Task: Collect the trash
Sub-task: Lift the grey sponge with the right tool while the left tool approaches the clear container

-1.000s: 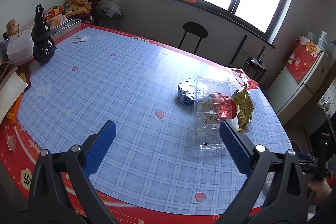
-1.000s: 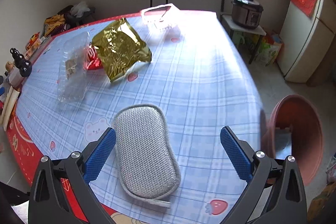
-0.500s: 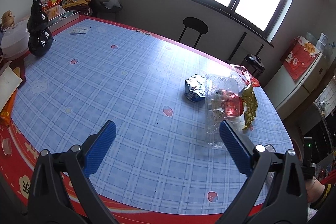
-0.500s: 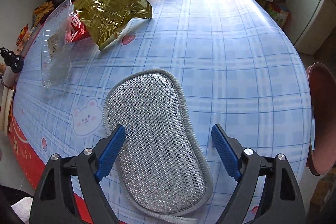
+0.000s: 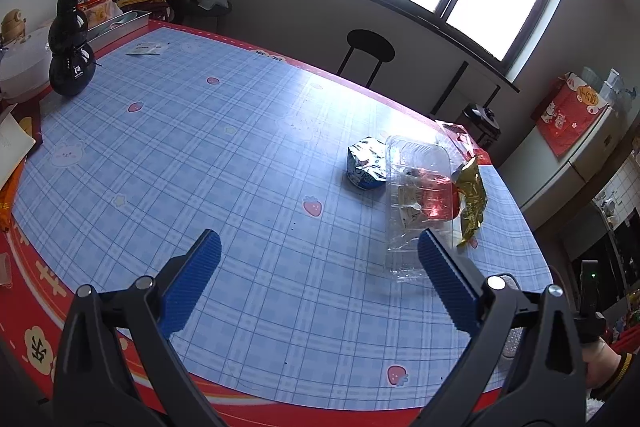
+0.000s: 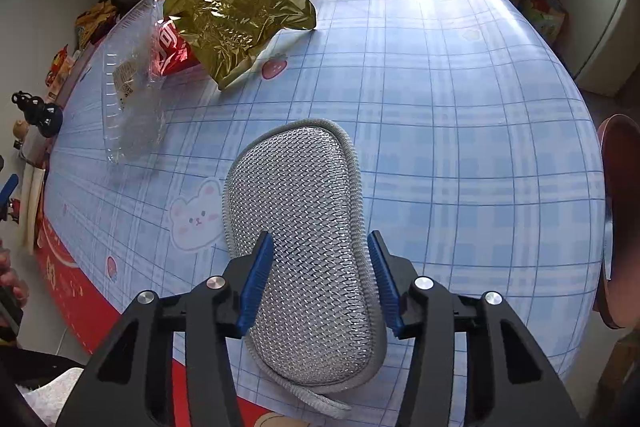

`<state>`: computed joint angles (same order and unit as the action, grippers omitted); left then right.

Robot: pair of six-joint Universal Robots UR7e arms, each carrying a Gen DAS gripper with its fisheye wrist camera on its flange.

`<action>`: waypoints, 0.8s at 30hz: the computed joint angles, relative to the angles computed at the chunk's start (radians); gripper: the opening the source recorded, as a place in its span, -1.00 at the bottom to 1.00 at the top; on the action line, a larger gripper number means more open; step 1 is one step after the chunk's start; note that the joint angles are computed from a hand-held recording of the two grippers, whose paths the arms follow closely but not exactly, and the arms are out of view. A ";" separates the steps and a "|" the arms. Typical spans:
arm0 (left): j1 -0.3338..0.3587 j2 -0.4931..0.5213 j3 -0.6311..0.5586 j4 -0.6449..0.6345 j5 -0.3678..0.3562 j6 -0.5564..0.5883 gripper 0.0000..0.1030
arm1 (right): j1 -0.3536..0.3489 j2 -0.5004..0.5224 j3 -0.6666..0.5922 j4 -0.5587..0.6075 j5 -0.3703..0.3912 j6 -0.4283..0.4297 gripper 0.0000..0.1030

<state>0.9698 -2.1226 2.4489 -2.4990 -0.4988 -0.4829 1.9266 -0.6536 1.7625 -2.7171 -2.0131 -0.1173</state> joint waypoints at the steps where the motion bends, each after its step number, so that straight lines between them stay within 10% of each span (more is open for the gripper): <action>1: 0.000 0.005 0.000 -0.005 -0.003 0.002 0.89 | 0.003 -0.006 0.001 0.001 0.013 -0.005 -0.41; 12: 0.064 0.122 -0.014 -0.200 -0.219 0.076 0.81 | 0.053 -0.058 0.027 -0.098 0.070 -0.103 -0.64; 24: 0.286 0.465 -0.156 -0.433 -0.476 0.181 0.38 | 0.052 -0.164 0.106 -0.181 -0.049 -0.092 -0.64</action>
